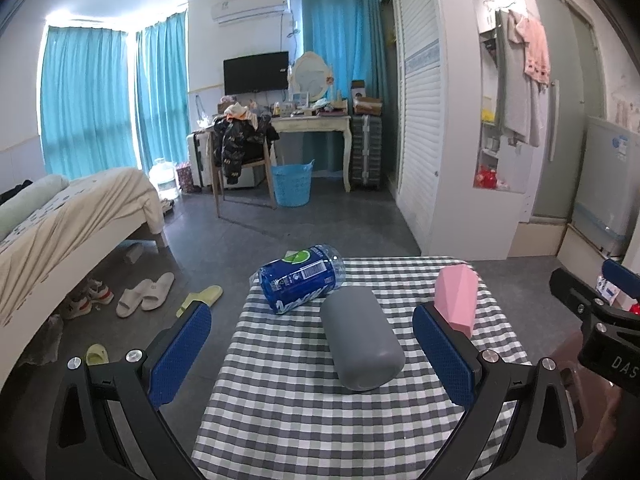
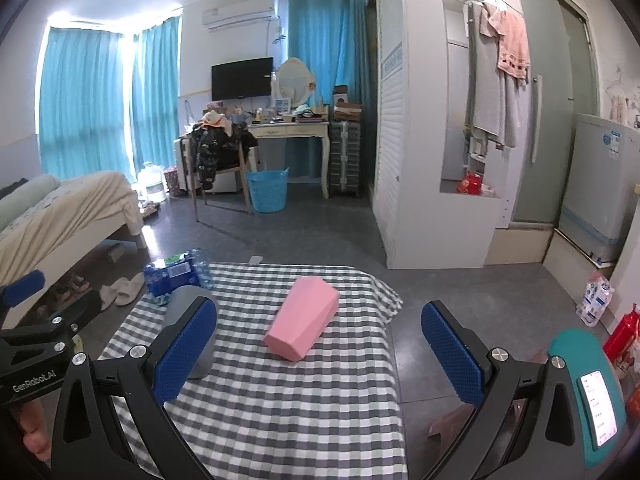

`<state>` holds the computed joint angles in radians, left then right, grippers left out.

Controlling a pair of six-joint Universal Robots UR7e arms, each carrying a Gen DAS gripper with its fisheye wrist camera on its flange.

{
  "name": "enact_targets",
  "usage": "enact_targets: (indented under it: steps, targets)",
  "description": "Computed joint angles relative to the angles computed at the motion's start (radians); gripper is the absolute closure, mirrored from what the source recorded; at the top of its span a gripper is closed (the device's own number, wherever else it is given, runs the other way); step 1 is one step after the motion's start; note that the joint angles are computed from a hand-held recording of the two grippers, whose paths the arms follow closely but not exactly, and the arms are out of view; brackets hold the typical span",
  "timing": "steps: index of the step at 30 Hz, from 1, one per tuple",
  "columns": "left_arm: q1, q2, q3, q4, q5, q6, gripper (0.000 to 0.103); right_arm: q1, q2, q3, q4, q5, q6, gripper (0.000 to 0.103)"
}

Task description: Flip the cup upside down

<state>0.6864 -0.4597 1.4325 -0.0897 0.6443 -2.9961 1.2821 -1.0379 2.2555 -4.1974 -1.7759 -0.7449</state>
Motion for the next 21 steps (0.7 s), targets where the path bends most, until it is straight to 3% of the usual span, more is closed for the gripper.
enact_targets:
  steps: [8,19,21]
  targets:
    - [0.032,0.158,-0.256,0.247,0.002,-0.101,0.0,0.016,-0.002,-0.088,0.111,-0.052,-0.025,0.0]
    - [0.079,0.386,-0.547,0.458,-0.028,-0.141,0.002,-0.039,0.008,-0.125,0.199,-0.082,0.06,0.0]
    - [0.092,0.392,-0.563,0.48,0.009,-0.157,0.009,-0.039,0.007,-0.123,0.198,-0.084,0.062,0.0]
